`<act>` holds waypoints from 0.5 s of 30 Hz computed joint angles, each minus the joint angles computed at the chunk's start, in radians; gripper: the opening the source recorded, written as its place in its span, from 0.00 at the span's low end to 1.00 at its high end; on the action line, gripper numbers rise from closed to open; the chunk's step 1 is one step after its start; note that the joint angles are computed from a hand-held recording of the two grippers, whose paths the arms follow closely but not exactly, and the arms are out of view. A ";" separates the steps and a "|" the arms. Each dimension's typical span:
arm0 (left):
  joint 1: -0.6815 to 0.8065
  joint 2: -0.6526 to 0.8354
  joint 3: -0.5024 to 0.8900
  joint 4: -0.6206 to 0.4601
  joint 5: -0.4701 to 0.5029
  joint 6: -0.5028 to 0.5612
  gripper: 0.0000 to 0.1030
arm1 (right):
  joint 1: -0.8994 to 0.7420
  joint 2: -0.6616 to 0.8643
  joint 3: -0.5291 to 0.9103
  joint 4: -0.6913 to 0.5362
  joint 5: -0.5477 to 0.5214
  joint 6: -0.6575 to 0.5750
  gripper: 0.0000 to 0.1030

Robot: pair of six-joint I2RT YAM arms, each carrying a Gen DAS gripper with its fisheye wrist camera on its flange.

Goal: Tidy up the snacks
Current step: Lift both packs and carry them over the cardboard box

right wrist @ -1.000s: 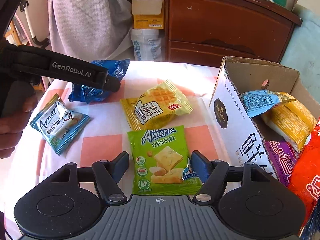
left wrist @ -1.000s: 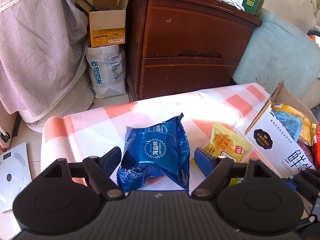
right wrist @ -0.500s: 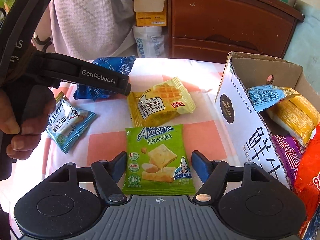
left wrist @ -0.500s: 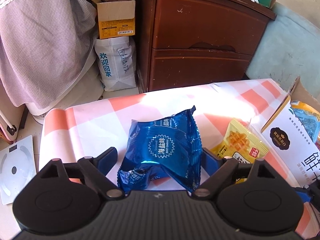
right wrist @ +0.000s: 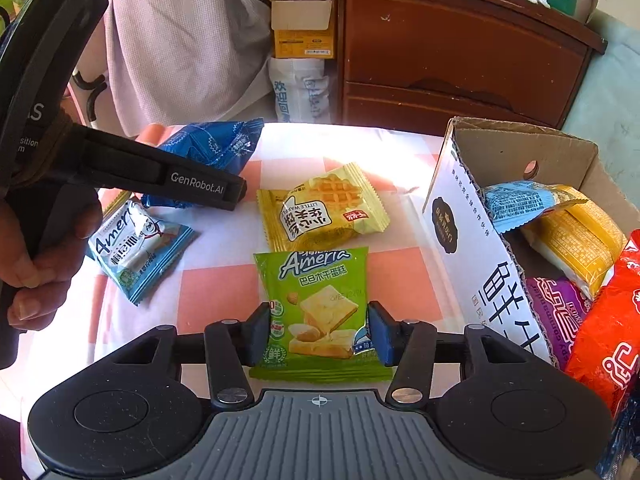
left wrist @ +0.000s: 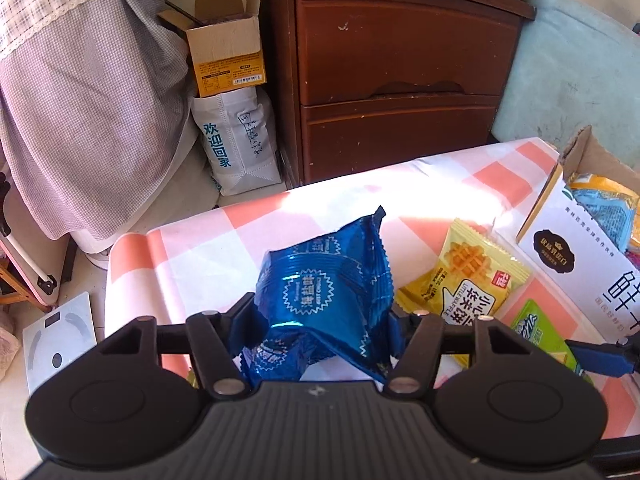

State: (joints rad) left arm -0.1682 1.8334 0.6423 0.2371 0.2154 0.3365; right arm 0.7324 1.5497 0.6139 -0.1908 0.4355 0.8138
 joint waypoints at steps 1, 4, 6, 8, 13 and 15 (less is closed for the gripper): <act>0.001 -0.013 -0.009 -0.001 0.001 0.002 0.60 | -0.001 -0.012 -0.002 -0.003 0.005 0.001 0.48; 0.001 -0.054 -0.035 -0.004 -0.002 0.009 0.60 | -0.005 -0.046 -0.004 -0.020 0.025 0.007 0.48; -0.002 -0.084 -0.059 0.002 -0.011 0.012 0.60 | -0.004 -0.068 -0.005 -0.031 0.036 0.012 0.48; -0.003 -0.119 -0.085 0.006 -0.017 0.016 0.60 | -0.004 -0.091 -0.005 -0.042 0.048 0.016 0.48; 0.001 -0.204 -0.143 0.007 -0.026 0.034 0.60 | 0.008 -0.136 -0.008 -0.064 0.072 0.021 0.48; 0.002 -0.230 -0.162 0.013 -0.034 0.039 0.60 | 0.009 -0.149 -0.011 -0.068 0.076 0.020 0.48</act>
State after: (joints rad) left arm -0.1666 1.6036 0.4804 0.2498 0.1811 0.3757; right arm 0.7419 1.4006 0.6028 -0.2590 0.5114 0.8343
